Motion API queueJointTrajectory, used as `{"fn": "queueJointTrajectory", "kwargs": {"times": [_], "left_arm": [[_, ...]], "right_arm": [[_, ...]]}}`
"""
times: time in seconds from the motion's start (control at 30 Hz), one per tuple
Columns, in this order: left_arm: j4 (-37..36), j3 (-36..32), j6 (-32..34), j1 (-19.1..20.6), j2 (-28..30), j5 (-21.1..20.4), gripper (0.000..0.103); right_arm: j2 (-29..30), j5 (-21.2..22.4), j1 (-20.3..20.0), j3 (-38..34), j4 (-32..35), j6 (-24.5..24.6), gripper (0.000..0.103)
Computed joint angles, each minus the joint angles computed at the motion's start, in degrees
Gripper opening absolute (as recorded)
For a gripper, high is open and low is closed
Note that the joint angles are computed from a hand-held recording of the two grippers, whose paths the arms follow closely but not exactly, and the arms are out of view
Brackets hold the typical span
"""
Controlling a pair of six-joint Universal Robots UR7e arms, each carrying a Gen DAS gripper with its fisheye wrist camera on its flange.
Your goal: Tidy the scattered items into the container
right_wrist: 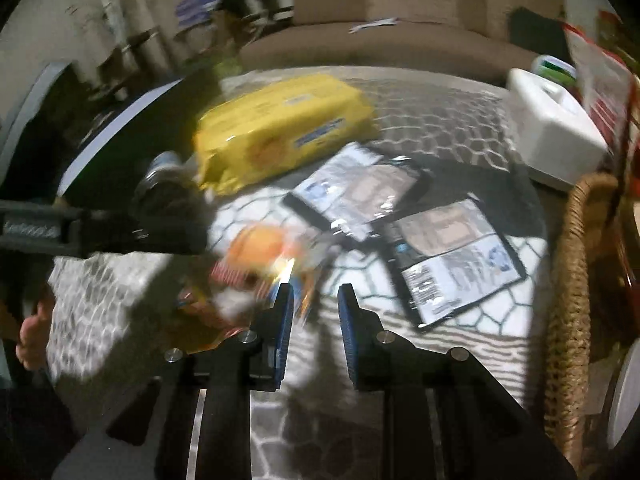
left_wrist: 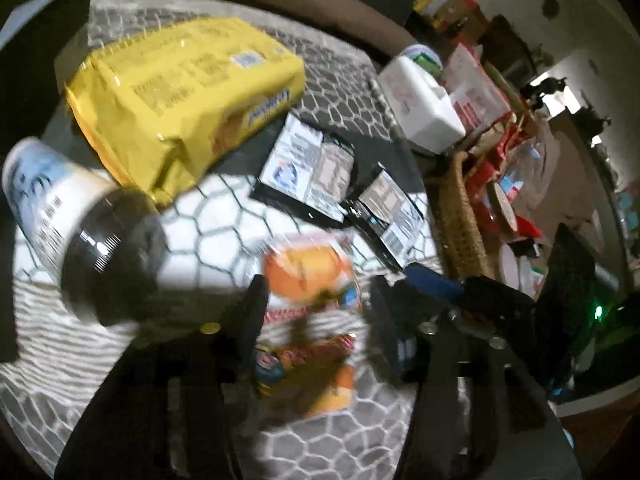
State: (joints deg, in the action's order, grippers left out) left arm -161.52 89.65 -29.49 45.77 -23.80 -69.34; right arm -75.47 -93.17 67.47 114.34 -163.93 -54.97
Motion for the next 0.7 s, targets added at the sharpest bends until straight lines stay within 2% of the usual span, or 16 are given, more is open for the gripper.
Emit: {"fn": "queueJointTrajectory", "kwargs": {"times": [0.1,0.23,0.3,0.4,0.47,0.53,0.57,0.7], "left_arm": [[-1.75,0.18,1.26,0.43,0.28,0.08,0.057],[-1.60,-1.70,2.44,0.78,2.02,0.41,0.057],[-0.48,-3.29,2.30,0.94,3.29,0.78,0.057],[3.55,-5.57,1.70,0.62,4.97,4.59,0.057],[5.12,-6.26,0.94,0.85,5.74,6.00,0.057],[5.10,-6.04,0.54,1.27,6.11,6.58,0.062],[4.31,-5.48,0.09,1.51,6.04,6.71,0.068],[3.10,-4.40,-0.02,1.27,6.00,7.80,0.070]], "right_arm": [[1.08,2.43,-0.31,-0.98,0.03,2.84,0.024],[4.18,1.94,0.83,-2.01,-1.82,4.17,0.024],[5.98,-0.15,1.61,-2.34,-4.04,3.76,0.024],[7.90,-3.40,2.25,-1.77,-9.10,0.73,0.024],[8.21,-3.35,1.92,-1.46,-10.60,-0.73,0.025],[8.24,-2.92,1.51,-1.54,-10.91,-1.07,0.031],[8.07,-2.42,1.28,-1.79,-10.09,-0.69,0.032],[7.91,-1.75,0.66,-2.46,-8.57,0.50,0.036]]}}
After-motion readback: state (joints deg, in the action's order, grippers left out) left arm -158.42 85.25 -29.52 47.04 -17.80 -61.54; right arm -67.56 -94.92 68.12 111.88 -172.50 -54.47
